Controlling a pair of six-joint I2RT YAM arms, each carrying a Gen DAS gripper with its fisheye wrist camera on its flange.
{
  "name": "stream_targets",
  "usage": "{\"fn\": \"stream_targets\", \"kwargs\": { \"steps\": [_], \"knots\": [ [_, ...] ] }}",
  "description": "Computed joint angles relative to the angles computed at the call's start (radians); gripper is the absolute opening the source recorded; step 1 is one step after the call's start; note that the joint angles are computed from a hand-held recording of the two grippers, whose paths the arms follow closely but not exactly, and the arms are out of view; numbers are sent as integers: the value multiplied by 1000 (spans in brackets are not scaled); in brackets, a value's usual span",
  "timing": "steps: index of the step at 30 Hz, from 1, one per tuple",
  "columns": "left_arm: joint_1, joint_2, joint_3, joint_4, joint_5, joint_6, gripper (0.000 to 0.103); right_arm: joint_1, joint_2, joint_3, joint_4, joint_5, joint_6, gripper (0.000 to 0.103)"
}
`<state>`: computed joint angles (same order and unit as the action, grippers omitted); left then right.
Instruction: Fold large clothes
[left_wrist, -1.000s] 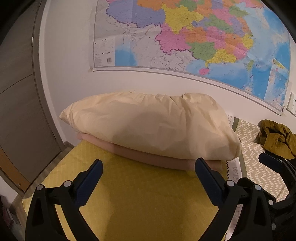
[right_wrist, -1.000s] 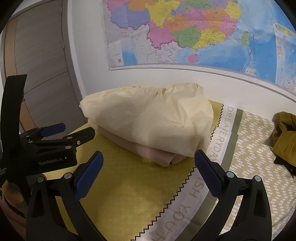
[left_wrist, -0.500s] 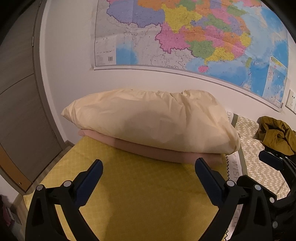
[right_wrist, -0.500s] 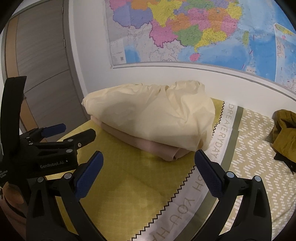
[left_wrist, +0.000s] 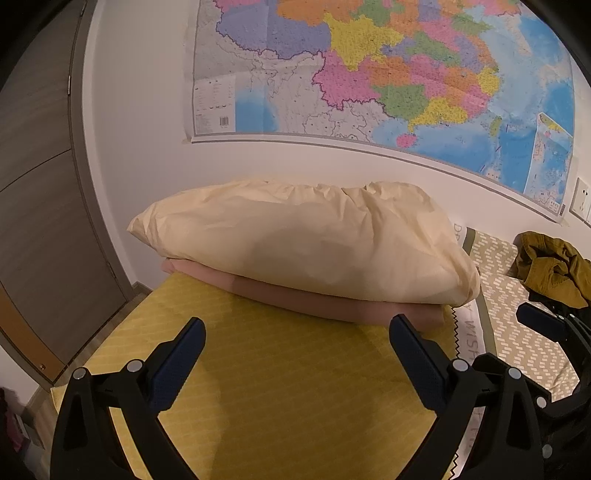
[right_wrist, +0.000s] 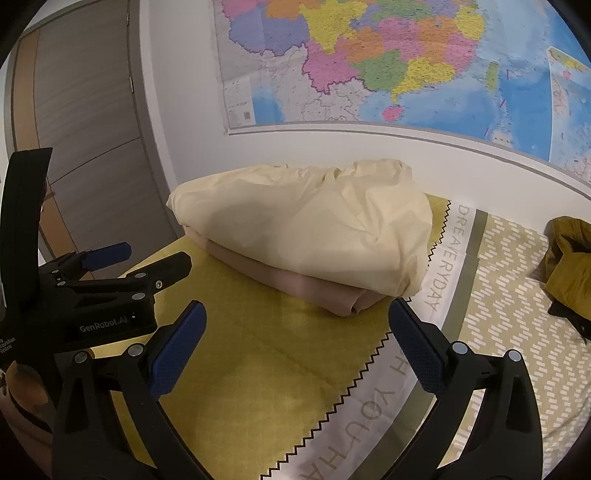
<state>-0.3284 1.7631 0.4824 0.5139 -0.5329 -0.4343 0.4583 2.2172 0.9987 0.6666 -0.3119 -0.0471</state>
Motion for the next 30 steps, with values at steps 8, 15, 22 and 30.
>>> {"fn": "stream_targets", "kwargs": {
  "steps": [8,15,22,30],
  "knots": [
    [-2,-1,-1,0,-2,2,96,-1,-1,-4,0,0,4,97],
    [-3,0,-2,-4,-3,1,96,-3,-3,-9,-2,-7,7,97],
    [-5,2,-2,-2,-6,4,96,-5,-6,-11,-4,-7,11,97],
    [0,5,5,-9,2,7,96,-4,-6,-10,-8,-2,17,97]
  ]
}}
